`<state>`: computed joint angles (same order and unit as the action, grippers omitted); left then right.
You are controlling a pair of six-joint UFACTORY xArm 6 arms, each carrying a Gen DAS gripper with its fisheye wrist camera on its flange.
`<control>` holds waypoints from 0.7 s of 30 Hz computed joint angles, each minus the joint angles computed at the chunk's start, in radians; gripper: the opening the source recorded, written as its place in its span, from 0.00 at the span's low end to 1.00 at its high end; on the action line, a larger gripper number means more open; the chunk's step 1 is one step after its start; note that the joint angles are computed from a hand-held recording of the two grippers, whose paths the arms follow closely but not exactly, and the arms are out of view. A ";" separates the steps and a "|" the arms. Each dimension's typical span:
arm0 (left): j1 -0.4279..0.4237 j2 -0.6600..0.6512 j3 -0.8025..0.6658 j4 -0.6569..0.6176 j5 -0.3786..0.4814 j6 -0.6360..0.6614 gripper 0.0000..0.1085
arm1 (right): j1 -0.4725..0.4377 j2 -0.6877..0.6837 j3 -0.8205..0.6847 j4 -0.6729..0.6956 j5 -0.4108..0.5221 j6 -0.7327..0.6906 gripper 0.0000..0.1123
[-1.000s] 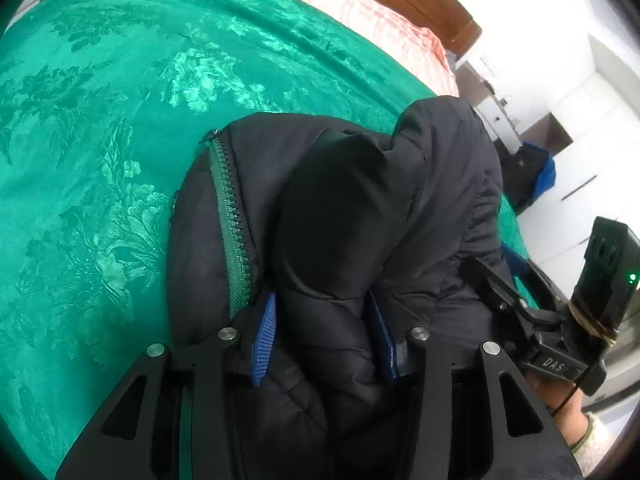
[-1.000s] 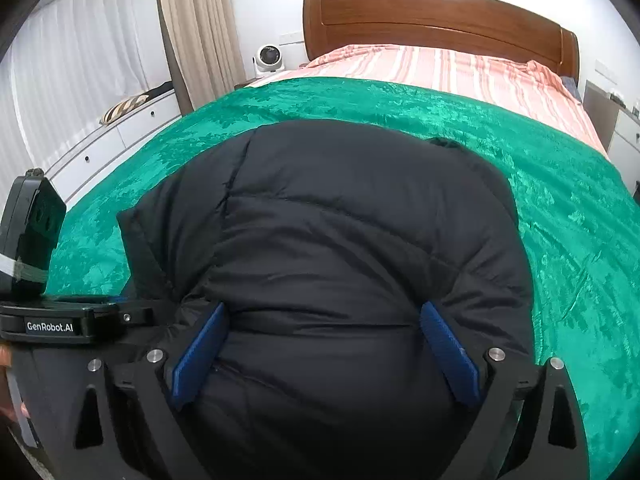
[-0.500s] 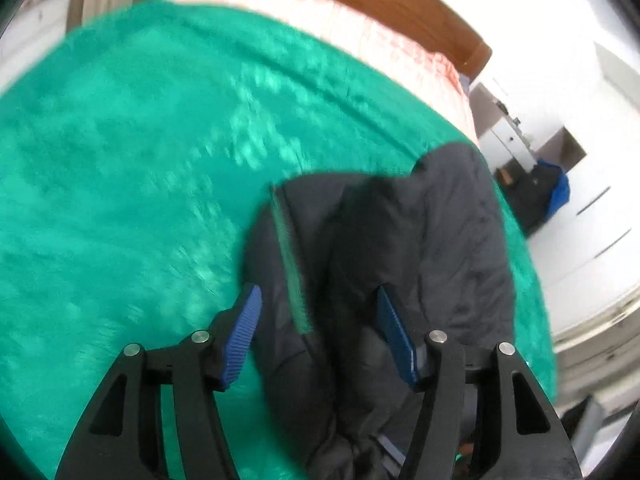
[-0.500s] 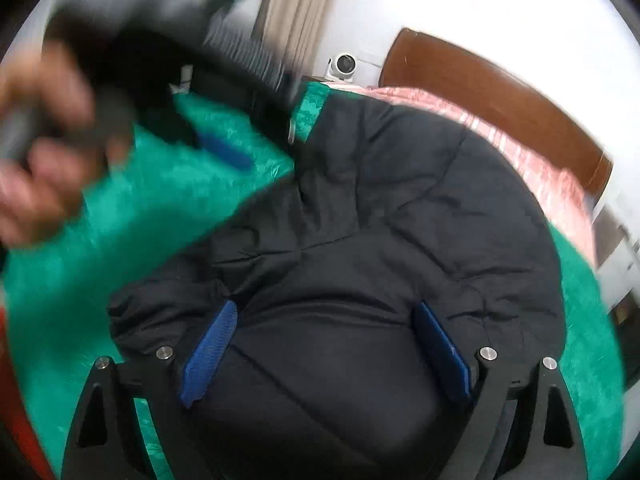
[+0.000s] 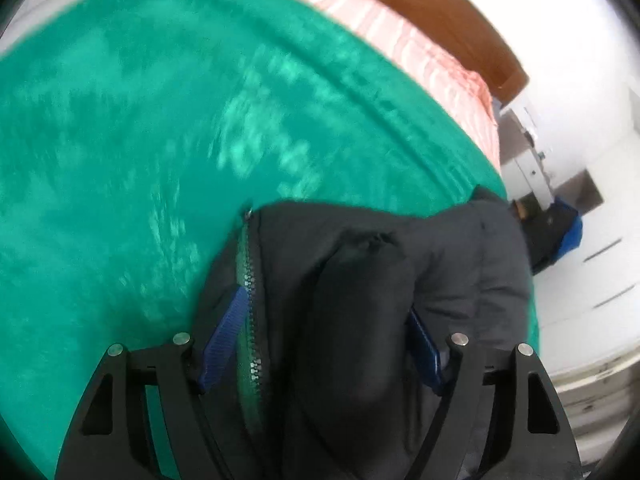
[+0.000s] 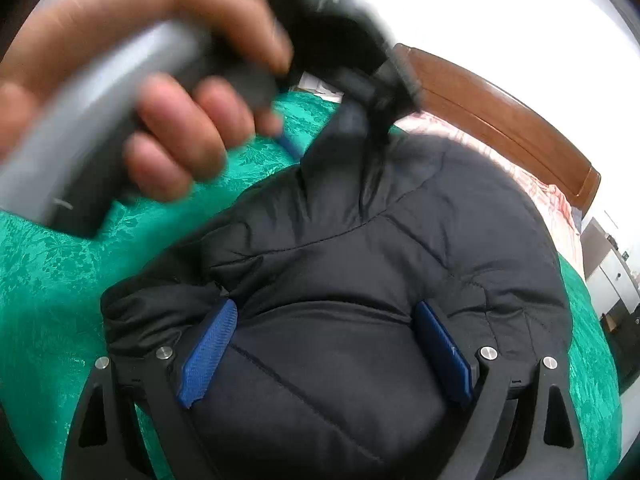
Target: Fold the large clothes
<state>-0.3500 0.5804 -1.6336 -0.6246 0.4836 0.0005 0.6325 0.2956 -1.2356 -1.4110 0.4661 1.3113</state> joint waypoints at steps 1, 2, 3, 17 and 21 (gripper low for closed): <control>-0.011 0.003 0.016 0.048 -0.030 0.004 0.71 | 0.000 0.006 -0.005 -0.017 -0.005 0.012 0.81; -0.026 0.001 0.033 0.137 -0.059 -0.027 0.71 | 0.000 0.009 -0.006 -0.031 -0.006 0.024 0.81; -0.034 0.004 0.039 0.217 -0.077 -0.064 0.71 | -0.001 0.008 -0.001 -0.055 -0.007 0.047 0.81; -0.032 0.106 -0.081 0.320 -0.006 -0.118 0.75 | -0.011 0.014 0.014 -0.179 -0.032 0.157 0.81; -0.034 0.046 -0.015 0.297 -0.039 -0.116 0.76 | -0.039 -0.056 0.075 -0.194 -0.133 0.185 0.80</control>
<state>-0.3841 0.6265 -1.6487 -0.3275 0.4450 -0.1156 0.5936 0.2396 -1.1601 -1.6047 0.3327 1.4964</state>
